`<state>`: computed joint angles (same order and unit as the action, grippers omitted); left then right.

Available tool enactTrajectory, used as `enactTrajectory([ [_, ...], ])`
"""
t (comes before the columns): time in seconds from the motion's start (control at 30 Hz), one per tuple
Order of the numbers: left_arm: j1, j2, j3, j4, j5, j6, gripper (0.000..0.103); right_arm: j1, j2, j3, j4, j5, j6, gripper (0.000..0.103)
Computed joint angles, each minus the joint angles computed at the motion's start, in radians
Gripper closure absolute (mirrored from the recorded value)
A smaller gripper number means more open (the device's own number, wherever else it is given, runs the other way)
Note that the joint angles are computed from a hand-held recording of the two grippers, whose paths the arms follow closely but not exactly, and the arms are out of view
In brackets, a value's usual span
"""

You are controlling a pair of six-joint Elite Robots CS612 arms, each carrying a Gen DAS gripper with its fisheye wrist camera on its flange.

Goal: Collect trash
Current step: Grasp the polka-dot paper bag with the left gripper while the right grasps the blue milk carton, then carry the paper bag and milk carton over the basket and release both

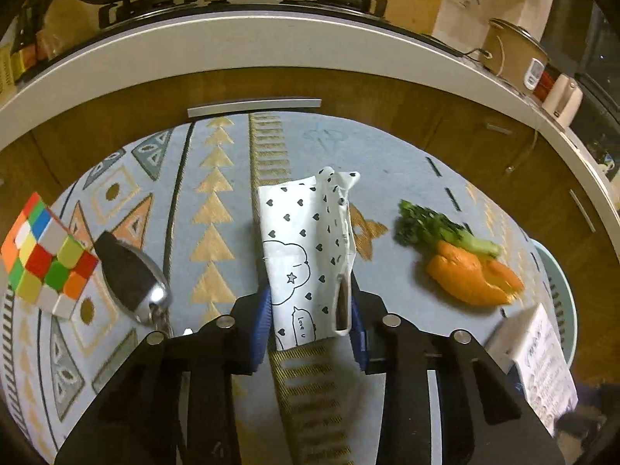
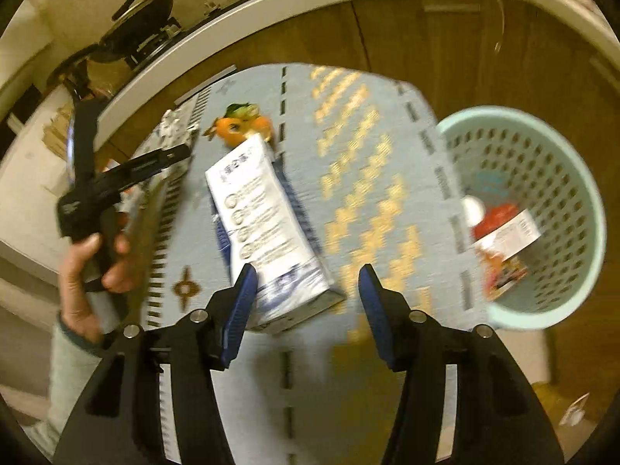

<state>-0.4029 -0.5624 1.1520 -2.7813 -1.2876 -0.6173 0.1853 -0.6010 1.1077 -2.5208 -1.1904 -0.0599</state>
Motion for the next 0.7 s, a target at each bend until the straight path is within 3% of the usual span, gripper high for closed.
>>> enactTrajectory([
  [0.13, -0.010, -0.024, 0.050, -0.055, 0.001, -0.005, 0.074, 0.011, -0.013, 0.029, -0.099, -0.053, -0.076, 0.034],
  [0.27, -0.019, -0.050, 0.097, -0.103, 0.011, -0.001, 0.074, 0.026, -0.002, 0.011, -0.122, -0.074, -0.139, 0.034],
  [0.53, -0.041, -0.089, 0.179, -0.169, 0.021, -0.017, 0.074, 0.067, 0.059, -0.110, 0.010, -0.158, -0.244, 0.034],
  [0.7, -0.048, -0.104, 0.211, -0.185, 0.020, -0.025, 0.074, 0.073, 0.076, -0.137, 0.050, -0.162, -0.249, 0.034],
])
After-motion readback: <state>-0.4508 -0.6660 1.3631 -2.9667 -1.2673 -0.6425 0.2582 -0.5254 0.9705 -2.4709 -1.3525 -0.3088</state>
